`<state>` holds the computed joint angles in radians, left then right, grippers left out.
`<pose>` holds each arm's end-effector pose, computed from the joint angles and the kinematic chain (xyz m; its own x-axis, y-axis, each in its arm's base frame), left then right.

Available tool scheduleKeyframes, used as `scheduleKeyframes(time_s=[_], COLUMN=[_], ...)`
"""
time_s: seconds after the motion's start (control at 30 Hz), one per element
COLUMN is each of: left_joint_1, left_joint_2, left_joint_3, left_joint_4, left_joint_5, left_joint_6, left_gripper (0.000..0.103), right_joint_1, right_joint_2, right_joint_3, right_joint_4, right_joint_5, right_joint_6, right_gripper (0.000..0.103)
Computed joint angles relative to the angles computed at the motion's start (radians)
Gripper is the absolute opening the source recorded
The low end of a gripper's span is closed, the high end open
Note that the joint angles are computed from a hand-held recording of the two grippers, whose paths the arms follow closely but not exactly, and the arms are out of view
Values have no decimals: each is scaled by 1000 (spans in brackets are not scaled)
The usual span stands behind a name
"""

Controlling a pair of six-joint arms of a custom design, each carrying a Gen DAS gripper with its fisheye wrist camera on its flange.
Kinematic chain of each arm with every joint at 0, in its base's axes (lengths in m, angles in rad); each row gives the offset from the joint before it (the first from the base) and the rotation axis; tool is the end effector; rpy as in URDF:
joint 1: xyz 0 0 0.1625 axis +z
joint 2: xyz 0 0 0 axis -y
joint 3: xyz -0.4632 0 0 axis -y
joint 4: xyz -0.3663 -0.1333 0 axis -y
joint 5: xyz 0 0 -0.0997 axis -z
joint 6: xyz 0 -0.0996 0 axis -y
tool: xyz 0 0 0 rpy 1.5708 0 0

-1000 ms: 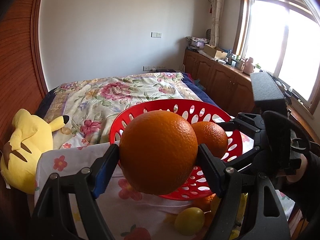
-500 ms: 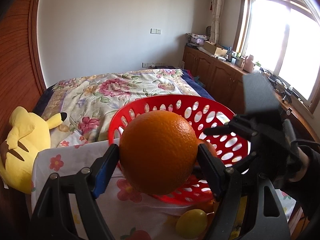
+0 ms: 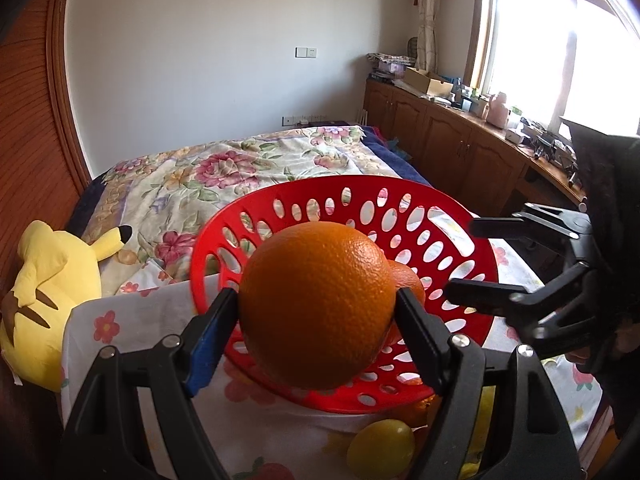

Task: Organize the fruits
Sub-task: 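Carry both oranges over the red basket and release them inside, then withdraw both tools from the basket back toward the remaining fruit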

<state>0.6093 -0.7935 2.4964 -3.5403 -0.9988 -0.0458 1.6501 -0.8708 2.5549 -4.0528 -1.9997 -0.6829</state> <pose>-0.2167 -0.3795 0.0750 -0.6337 0.5820 -0.5096 0.7629 0.5793 -0.2871 0.1226 -0.3829 0.1610 -0.6867 -0.2649 0.6770 -0.6299 0.6817 -0.3721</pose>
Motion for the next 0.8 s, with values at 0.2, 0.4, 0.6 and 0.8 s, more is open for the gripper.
scheduleKeyframes(time_s=[0.2, 0.4, 0.6, 0.8], left_joint_1=[12, 26, 29, 4], left_joint_2=[26, 39, 33, 13], left_joint_3=[-47, -82, -82, -58], left_joint_4=[41, 99, 101, 69], left_joint_5=[23, 34, 71, 82], left_joint_6=[-8, -36, -63, -52], left_gripper=[78, 79, 79, 79], right_joint_1=[-22, -13, -17, -15], right_joint_2=[-5, 3, 20, 47], right_joint_3=[80, 109, 134, 154], right_joint_4=[-130, -189, -243, -293], right_joint_5=[45, 58, 74, 78], right_joint_6=[9, -1, -1, 7], right_gripper=[87, 87, 87, 87])
